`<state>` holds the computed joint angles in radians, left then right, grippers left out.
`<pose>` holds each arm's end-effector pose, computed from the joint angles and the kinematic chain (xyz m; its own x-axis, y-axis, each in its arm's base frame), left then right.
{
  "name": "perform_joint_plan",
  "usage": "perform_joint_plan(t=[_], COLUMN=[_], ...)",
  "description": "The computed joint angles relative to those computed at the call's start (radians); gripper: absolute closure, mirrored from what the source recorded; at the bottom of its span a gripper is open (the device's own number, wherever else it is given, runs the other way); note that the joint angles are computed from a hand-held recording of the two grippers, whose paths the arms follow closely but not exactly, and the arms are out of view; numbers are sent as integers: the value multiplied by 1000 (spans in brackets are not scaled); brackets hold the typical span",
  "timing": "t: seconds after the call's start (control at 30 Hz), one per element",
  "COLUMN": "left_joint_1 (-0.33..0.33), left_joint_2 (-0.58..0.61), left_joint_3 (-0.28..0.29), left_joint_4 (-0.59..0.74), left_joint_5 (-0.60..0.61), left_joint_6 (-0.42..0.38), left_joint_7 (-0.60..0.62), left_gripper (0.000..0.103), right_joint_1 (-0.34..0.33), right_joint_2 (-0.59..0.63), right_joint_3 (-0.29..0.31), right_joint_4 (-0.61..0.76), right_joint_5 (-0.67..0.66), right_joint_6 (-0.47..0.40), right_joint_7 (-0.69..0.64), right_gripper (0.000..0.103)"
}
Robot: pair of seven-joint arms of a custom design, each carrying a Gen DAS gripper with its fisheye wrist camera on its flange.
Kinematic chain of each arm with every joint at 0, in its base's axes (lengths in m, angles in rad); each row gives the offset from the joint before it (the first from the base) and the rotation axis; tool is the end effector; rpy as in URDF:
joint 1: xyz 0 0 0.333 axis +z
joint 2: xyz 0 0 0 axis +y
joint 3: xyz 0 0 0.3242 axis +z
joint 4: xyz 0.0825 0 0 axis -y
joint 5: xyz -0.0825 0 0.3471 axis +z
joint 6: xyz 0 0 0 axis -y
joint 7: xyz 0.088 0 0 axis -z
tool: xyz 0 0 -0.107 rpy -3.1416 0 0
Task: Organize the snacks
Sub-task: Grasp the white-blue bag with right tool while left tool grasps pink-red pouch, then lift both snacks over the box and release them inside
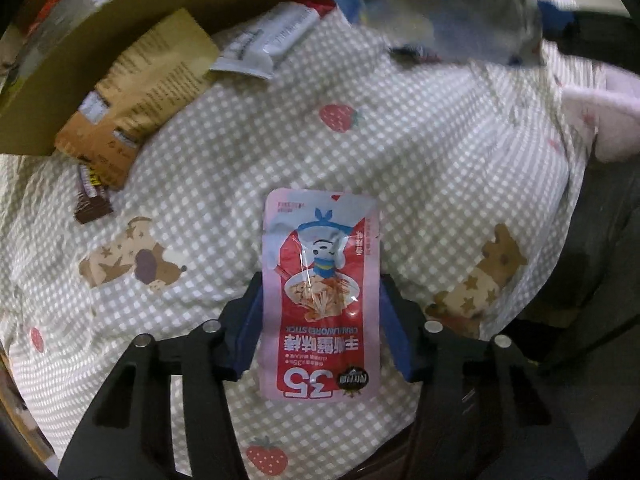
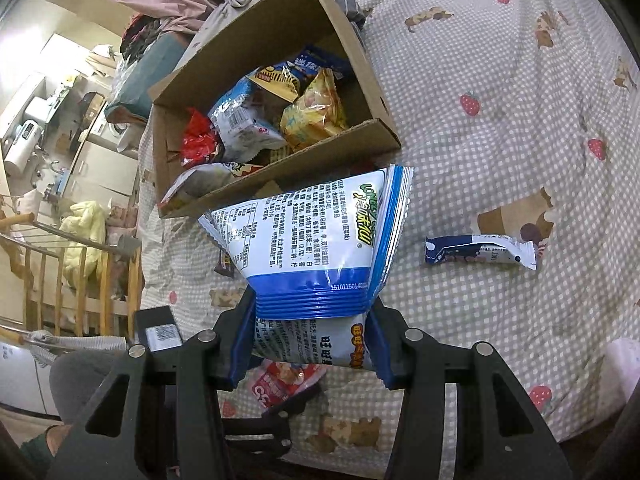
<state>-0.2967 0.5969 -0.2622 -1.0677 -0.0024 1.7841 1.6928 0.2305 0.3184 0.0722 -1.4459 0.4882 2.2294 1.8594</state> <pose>0.6233 -0.3218 0.5180 -0.5896 -0.7971 0.1307 -0.8064 0.5718 -0.1506 0.6314 0.2040 0.5774 -0.0999 -0.8181 -0.5663 -0.9381 0.2671 -0.2204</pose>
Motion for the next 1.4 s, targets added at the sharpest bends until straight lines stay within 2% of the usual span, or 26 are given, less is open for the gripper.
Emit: perform_joint_plan(t=[0.13, 0.2, 0.3, 0.57, 0.7, 0.87, 0.97, 1.03, 1.07, 1.2, 1.27, 1.3, 1.4], left_joint_1=[12, 20, 30, 70, 108, 112, 121, 132, 132, 134, 135, 131, 82], left_joint_2=[-27, -22, -7, -48, -102, -83, -114, -142, -164, -215, -190, -155, -97], left_joint_3=[15, 23, 30, 33, 26, 29, 28, 24, 23, 27, 26, 25, 60], left_joint_4=[-31, -19, 8, -47, -128, -83, -114, -127, -137, -155, -111, -54, -7], left_joint_5=[6, 8, 9, -4, -31, -30, -41, -51, -55, -56, -58, -51, 45], left_joint_6=[49, 47, 43, 134, 188, 160, 171, 189, 198, 294, 274, 224, 169], left_joint_7=[-45, -77, -123, -209, -199, -210, -225, -213, -215, -208, -197, -186, -233], left_gripper=[65, 73, 80, 88, 92, 92, 92, 100, 100, 100, 100, 100, 96], right_joint_1=[3, 3, 3, 1, 0, 2, 2, 0, -2, 2, 2, 2, 2], right_joint_2=[4, 7, 13, 11, 17, 23, 21, 16, 11, -6, -5, -2, 11], right_joint_3=[1, 1, -2, -4, -2, 1, 3, 5, 6, 2, 3, 3, 3], right_joint_4=[5, 7, 11, 10, 18, 31, 30, 25, 21, 19, 26, 32, 48], right_joint_5=[-4, -5, -6, -13, -13, -11, -7, 2, 9, -3, -1, 0, -1], right_joint_6=[-4, -5, -10, 1, -4, -5, -2, 4, 9, 33, 44, 45, 33], right_joint_7=[-3, -2, 9, 17, 15, 11, 6, 0, -4, -21, -28, -28, -15], right_gripper=[52, 52, 52, 52, 52, 52, 52, 52, 52, 52, 52, 52, 52])
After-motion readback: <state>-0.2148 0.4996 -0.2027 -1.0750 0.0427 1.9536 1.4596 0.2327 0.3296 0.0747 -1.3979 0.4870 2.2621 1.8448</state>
